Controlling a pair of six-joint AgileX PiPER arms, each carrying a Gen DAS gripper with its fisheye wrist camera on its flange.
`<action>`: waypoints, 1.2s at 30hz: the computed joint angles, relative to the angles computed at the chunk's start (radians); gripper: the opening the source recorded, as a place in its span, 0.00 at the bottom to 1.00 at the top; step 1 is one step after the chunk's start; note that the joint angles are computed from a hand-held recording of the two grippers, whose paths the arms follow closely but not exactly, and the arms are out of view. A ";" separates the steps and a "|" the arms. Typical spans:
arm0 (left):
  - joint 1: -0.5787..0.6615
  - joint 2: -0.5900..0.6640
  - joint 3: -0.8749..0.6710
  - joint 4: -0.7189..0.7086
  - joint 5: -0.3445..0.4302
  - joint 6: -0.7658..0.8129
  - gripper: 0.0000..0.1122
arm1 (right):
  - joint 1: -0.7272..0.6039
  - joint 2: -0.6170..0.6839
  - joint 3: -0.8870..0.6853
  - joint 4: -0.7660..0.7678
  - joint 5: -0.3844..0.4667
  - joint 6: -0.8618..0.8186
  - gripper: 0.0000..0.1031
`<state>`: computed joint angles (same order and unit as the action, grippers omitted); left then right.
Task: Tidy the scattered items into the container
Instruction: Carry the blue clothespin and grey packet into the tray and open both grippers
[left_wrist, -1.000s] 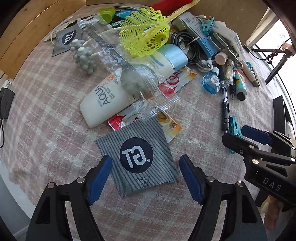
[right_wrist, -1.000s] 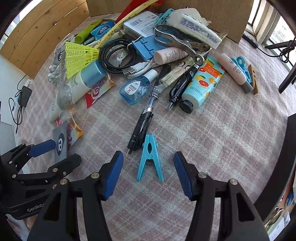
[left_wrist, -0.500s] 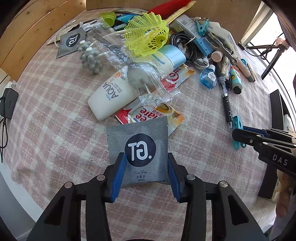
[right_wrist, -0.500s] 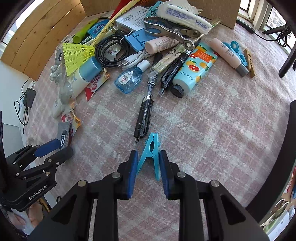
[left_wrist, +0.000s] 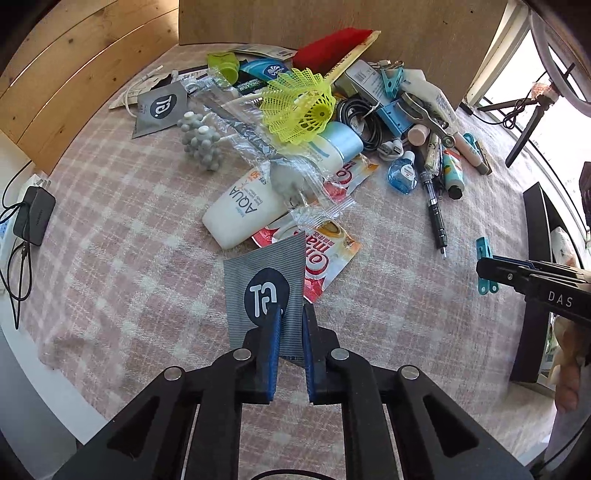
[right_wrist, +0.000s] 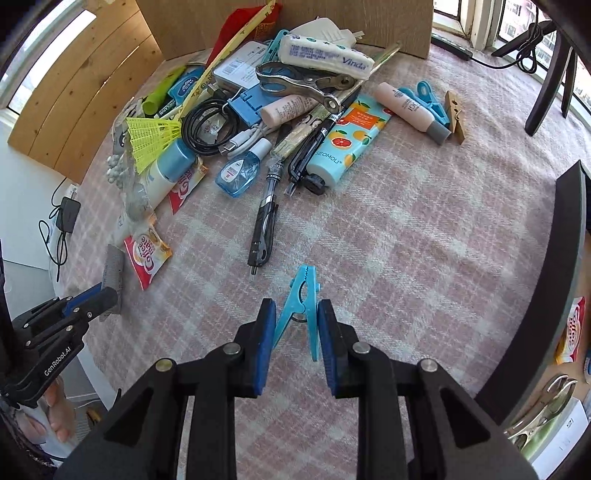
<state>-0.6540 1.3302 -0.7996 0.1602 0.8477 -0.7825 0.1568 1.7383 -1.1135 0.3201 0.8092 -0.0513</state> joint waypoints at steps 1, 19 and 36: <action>0.003 -0.027 0.006 0.009 0.016 0.002 0.07 | -0.001 -0.008 0.002 -0.001 -0.002 0.000 0.22; 0.054 0.140 -0.349 -0.063 0.048 0.184 0.03 | -0.160 -0.278 0.142 -0.031 -0.013 -0.025 0.22; -0.318 0.622 -1.084 -0.073 0.240 0.255 0.03 | -0.736 -0.542 0.238 -0.076 0.115 -0.222 0.22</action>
<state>-0.9716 1.9526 -1.8840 0.0869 1.0874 -0.5276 -0.5791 1.1963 -0.8759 0.2441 0.9242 -0.2731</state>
